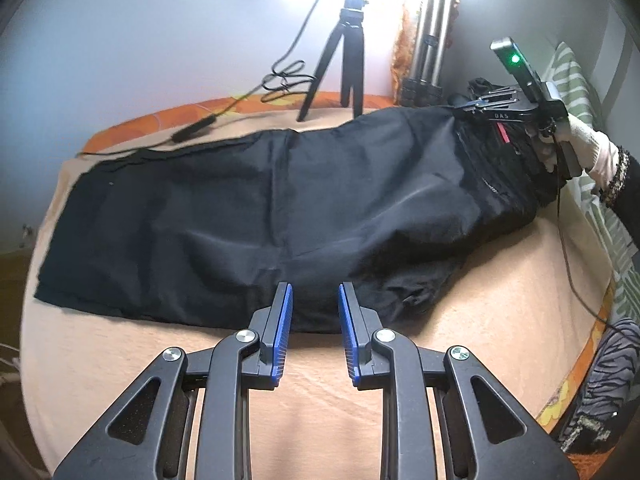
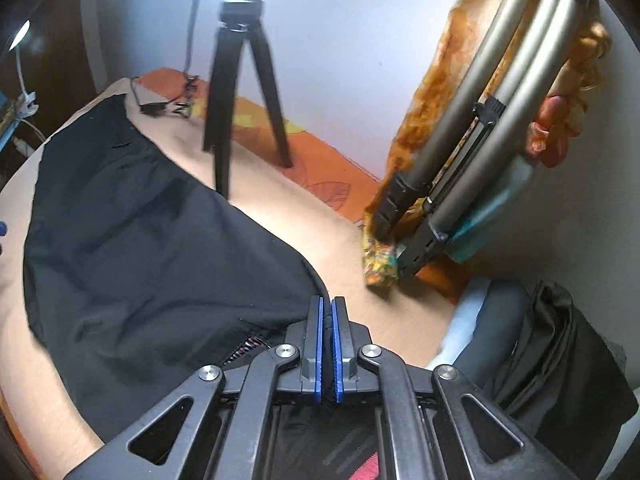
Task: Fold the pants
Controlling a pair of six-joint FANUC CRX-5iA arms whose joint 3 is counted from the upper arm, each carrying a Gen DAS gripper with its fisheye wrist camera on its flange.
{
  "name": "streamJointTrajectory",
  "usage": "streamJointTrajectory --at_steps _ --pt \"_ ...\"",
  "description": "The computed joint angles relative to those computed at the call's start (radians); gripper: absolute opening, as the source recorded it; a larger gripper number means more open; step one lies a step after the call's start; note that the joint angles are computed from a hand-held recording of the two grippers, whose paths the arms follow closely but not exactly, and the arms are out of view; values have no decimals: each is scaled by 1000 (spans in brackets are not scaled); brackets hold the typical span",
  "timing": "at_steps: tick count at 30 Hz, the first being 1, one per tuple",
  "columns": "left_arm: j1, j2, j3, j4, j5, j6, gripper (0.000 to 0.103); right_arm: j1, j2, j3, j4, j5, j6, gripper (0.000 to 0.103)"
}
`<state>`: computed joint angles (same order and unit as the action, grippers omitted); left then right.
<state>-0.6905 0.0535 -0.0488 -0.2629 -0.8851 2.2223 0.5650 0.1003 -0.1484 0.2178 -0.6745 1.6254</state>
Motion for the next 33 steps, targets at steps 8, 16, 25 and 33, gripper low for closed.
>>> streamJointTrajectory --at_steps 8,16,25,33 --pt "1 -72 -32 -148 -98 162 22 12 72 -49 176 30 -144 4" --pt "90 -194 -141 -195 -130 279 24 34 -43 -125 148 78 -175 35" --pt "256 -309 -286 -144 -40 313 35 176 -277 -196 -253 33 94 40" --pt "342 -317 -323 -126 0 277 35 386 -243 -217 -297 49 99 51"
